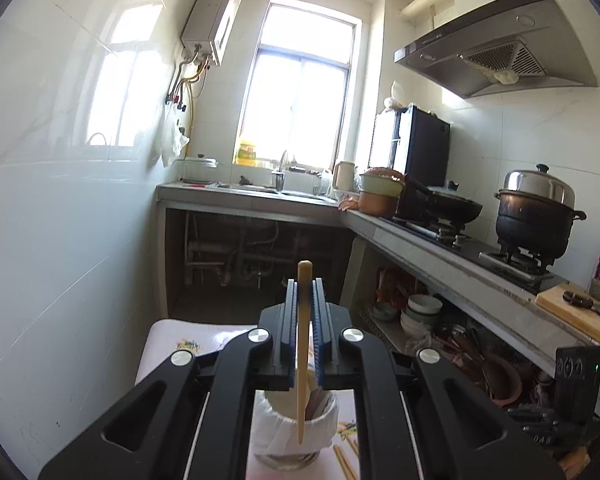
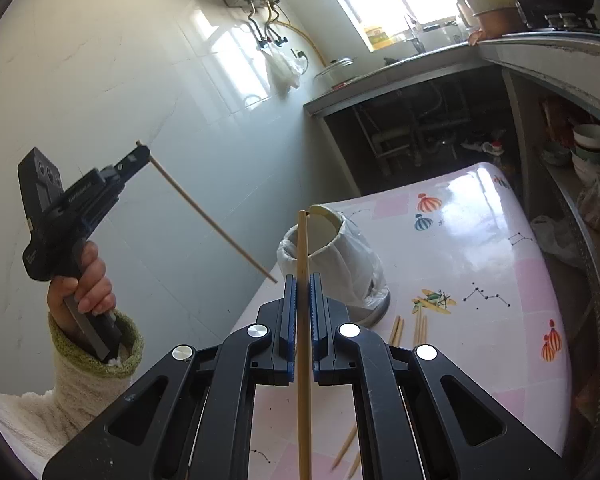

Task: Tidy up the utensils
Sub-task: 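Lower the chopstick into the holder and open the left tool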

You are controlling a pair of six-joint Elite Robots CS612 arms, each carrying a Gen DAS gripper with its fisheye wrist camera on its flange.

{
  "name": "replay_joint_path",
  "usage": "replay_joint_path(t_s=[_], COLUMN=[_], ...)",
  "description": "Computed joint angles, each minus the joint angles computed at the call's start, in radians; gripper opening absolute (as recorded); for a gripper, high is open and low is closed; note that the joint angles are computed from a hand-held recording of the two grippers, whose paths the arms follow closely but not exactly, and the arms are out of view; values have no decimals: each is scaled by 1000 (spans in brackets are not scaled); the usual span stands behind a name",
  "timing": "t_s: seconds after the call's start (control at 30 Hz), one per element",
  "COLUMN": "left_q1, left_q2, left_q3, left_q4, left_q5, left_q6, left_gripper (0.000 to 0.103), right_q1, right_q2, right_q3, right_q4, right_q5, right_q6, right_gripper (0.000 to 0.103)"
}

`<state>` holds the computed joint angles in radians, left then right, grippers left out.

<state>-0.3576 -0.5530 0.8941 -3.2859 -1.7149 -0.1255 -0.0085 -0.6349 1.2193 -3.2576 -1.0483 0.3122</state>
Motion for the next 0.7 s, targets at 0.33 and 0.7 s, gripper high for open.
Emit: replay_joint_path(t_s=[0.33,0.7], left_q1=[-27,-26], left_q2=[177,339], left_q3=[-325,-579], left_q4=[148,320], left_q5=[69,52], left_q6=[10,-17], left_gripper=[6,6], right_q1=[-10,-23], right_q2=[19,40], right_q3=[-29,-60], right_q4=[22,76], right_q5=[15,51], right_q6=[3,25], right_gripper=[4,4])
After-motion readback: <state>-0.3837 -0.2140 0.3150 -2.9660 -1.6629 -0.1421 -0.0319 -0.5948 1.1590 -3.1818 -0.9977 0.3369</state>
